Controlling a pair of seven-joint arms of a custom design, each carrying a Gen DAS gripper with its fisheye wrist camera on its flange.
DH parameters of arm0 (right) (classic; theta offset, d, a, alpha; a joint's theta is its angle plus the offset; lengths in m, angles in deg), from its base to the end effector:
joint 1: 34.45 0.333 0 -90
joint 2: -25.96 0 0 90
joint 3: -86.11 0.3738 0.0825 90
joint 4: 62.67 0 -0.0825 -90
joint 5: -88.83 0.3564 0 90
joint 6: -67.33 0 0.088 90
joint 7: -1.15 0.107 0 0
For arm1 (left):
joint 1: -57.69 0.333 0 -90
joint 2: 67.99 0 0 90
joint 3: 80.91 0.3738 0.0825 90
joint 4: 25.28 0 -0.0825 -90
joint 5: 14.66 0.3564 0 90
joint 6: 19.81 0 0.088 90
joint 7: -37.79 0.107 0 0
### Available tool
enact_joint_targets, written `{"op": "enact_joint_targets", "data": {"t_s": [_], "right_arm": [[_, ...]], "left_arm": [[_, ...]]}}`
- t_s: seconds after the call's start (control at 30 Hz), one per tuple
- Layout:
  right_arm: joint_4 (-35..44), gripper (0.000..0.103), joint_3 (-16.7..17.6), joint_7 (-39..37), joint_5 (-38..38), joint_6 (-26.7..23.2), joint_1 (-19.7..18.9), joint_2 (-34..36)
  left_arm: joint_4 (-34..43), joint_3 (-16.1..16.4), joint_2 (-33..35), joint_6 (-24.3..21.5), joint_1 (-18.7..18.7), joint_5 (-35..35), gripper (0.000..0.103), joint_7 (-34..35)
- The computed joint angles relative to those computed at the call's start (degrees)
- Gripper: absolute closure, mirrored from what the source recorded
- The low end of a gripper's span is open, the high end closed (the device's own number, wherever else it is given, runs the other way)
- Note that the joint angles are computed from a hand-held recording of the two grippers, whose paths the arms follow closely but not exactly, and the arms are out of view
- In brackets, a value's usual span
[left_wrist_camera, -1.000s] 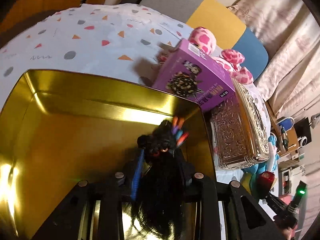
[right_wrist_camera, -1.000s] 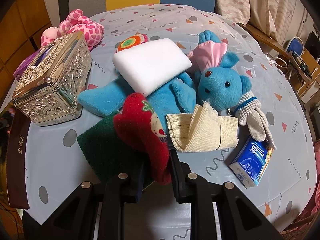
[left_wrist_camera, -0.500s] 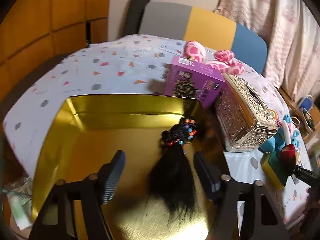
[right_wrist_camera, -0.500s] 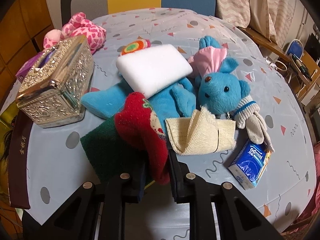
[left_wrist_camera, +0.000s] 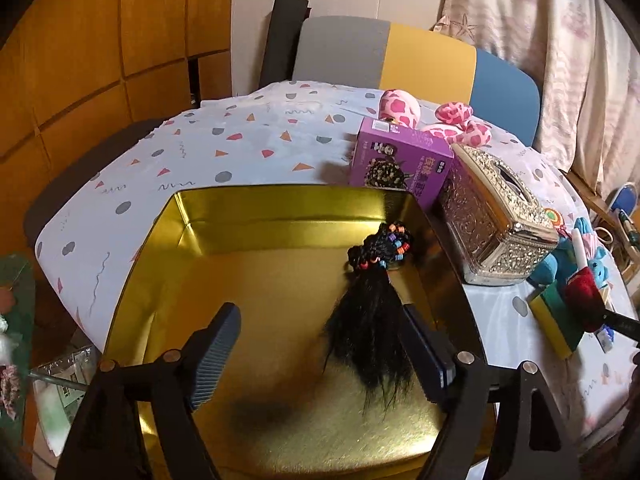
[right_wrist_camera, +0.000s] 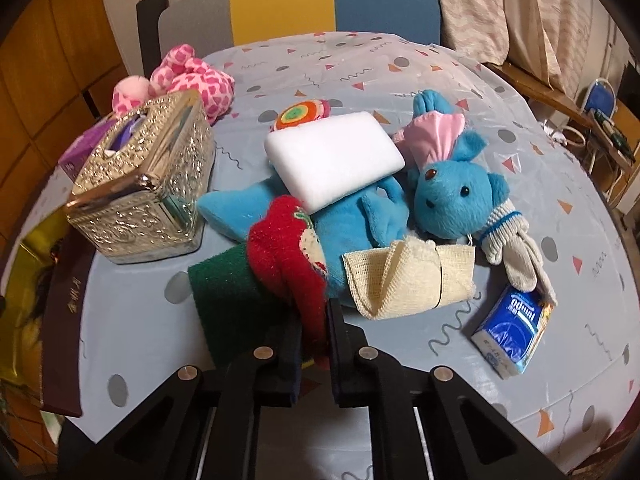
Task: Organize soft objects
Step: 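Lower the troll doll into the gold tray and open the left gripper, then carry the red sock to the gold tray and release it with the right gripper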
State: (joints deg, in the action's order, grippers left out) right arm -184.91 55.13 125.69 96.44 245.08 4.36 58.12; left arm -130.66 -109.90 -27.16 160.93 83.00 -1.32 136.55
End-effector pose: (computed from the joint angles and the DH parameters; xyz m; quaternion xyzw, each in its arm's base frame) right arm 0.6144 0.1083 0.3021 -0.5082 0.8186 -0.1974 0.1807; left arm 0.7076 0.0074 0.3255 -0.5804 0.7315 -0.3035 0.1897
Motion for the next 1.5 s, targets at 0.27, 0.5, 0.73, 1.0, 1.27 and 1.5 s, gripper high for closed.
{"op": "enact_joint_targets", "data": {"t_s": [0.27,0.5,0.73,1.0,1.27,1.5], "right_arm": [[-4.1,0.095,6.8,-3.1,5.1,7.3,-3.7,-4.2],[-3.8,0.096,10.1,-8.3,8.9,11.4,-3.7,-6.5],[-0.5,0.096,20.7,-13.7,10.7,13.6,-10.4,-6.8],[9.5,0.096,36.8,-21.9,8.2,13.7,-20.6,-3.6],[29.0,0.095,35.3,-26.7,8.5,2.2,-16.7,7.7],[44.1,0.078,25.6,-20.1,4.2,-12.4,-9.9,17.9]], "left_arm": [[-0.4,-1.2,0.3,-0.3,1.3,-0.6,0.022,0.4],[-0.3,-2.0,0.6,-0.7,2.3,-0.9,0.022,0.8],[-0.3,-1.4,0.5,-0.8,2.5,-1.4,0.020,0.5],[0.0,0.0,0.3,-0.2,2.3,-1.5,0.019,-0.7],[0.4,0.5,0.3,0.3,3.3,-1.1,0.017,-2.3],[0.6,1.8,0.3,1.1,2.6,-0.5,0.010,-2.6]]}}
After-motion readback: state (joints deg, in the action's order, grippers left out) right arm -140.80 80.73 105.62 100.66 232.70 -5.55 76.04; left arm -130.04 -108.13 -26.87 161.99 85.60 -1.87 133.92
